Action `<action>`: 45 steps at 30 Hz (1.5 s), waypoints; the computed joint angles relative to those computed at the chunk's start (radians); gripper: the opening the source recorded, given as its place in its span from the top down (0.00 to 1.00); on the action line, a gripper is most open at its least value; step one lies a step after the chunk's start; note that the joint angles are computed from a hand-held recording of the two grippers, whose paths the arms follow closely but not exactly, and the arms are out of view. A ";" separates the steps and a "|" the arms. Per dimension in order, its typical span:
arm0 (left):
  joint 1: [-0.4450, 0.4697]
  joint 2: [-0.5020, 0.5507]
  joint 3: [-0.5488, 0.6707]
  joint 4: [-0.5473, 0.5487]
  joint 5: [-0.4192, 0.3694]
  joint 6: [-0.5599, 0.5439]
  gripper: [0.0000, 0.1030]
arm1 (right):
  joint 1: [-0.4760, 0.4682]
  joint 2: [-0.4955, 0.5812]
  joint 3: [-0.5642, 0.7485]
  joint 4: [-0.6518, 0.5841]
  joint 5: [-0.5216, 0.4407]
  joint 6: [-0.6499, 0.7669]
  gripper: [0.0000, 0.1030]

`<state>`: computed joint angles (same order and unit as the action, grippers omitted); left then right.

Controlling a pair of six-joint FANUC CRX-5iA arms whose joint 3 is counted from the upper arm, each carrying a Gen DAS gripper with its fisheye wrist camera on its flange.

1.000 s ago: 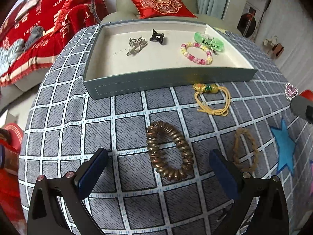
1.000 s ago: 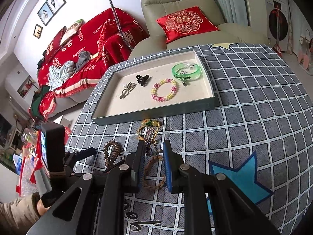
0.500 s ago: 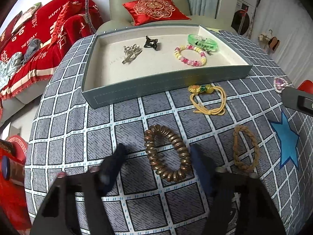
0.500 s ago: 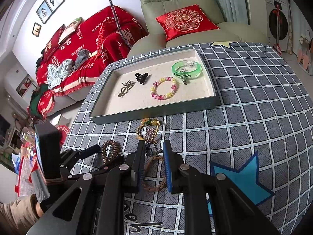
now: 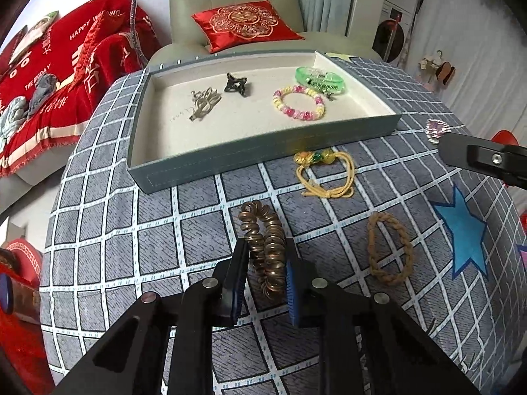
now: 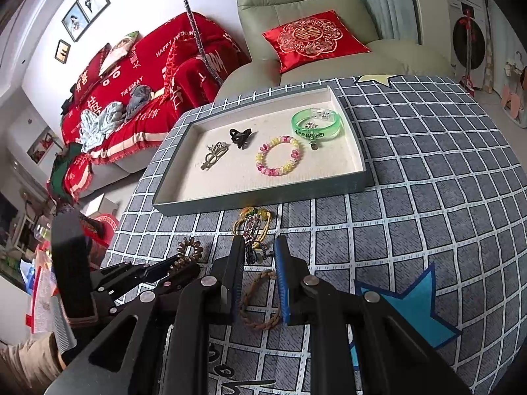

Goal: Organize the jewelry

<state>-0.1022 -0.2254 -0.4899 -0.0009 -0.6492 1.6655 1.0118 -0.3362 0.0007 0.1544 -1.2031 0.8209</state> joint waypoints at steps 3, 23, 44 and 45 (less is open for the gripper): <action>0.026 -0.069 -0.030 0.053 -0.018 -0.065 0.64 | -0.013 0.009 0.014 -0.001 0.001 0.011 0.81; 0.242 -0.133 0.308 0.238 -0.346 -0.322 0.64 | -0.199 0.271 0.252 -0.097 -0.022 0.170 0.81; 0.212 0.004 0.405 0.134 -0.440 -0.268 0.63 | -0.229 0.401 0.282 -0.083 -0.061 0.189 0.79; 0.211 0.005 0.407 0.132 -0.445 -0.265 0.63 | -0.228 0.403 0.284 -0.083 -0.064 0.192 0.77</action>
<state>0.1089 -0.2207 -0.0834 0.1307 -1.0939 1.4003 0.7834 0.0667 0.2847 0.0709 -1.2671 1.0134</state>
